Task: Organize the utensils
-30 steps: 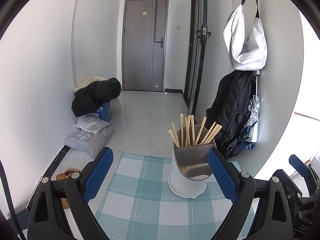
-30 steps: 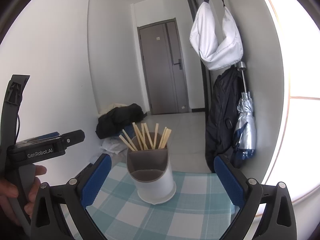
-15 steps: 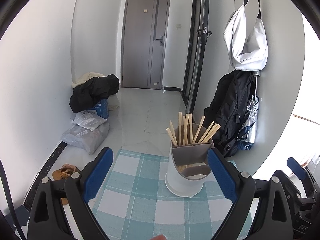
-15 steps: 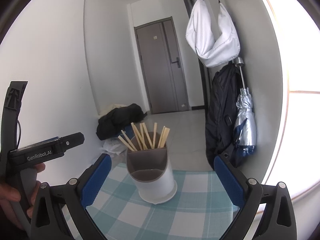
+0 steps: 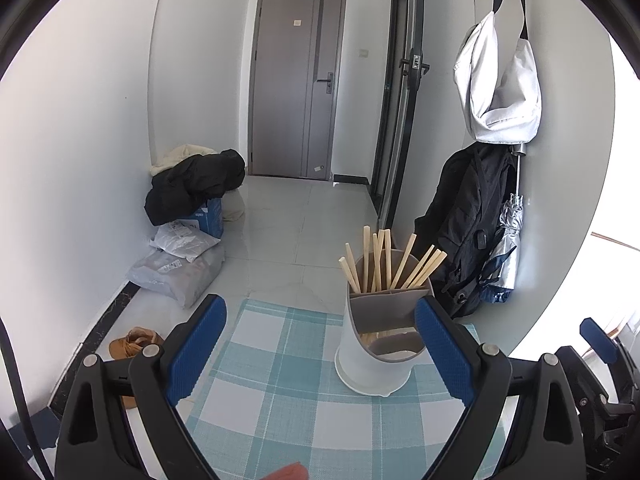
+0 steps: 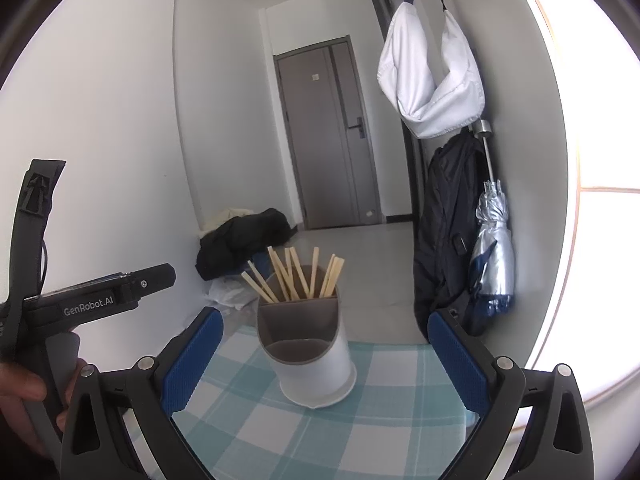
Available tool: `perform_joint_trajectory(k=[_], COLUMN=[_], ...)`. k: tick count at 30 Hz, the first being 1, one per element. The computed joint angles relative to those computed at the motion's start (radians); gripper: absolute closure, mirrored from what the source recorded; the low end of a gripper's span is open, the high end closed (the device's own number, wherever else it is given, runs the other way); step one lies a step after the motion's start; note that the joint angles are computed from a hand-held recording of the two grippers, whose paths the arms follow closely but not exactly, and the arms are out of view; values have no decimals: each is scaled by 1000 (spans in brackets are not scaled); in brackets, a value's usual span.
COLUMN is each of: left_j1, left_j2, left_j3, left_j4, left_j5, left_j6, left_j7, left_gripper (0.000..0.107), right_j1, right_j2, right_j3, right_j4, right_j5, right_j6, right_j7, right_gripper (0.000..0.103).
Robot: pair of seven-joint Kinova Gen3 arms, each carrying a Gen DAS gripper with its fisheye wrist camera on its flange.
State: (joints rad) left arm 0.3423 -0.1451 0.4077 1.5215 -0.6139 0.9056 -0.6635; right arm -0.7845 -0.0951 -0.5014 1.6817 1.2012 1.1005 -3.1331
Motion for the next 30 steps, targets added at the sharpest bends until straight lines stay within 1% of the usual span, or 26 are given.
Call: perform_joint_trajectory(k=[7, 14, 17, 22, 30], left_j1=[-2, -13, -14, -16, -1], left_j2=[-7, -8, -10, -10, -4], left_j3=[-8, -1, 6, 41, 35], left_j4=[5, 8, 12, 20, 18], left_j5=[21, 21, 9, -68, -85], left_j6=[-14, -19, -23, -10, -6], left_j7=[-11, -1, 4, 54, 65], left_gripper=[15, 15, 15, 15, 15], right_j1=[1, -2, -5, -9, -12], right_j2=[-3, 0, 2, 3, 3], right_j3=[-1, -5, -4, -2, 0], right_j4=[2, 3, 2, 1, 0], right_j5=[0, 10, 10, 12, 13], right_j6=[-1, 7, 9, 11, 16], right_j7=[-10, -12, -9, -11, -11], right_gripper=[0, 0, 0, 0, 0])
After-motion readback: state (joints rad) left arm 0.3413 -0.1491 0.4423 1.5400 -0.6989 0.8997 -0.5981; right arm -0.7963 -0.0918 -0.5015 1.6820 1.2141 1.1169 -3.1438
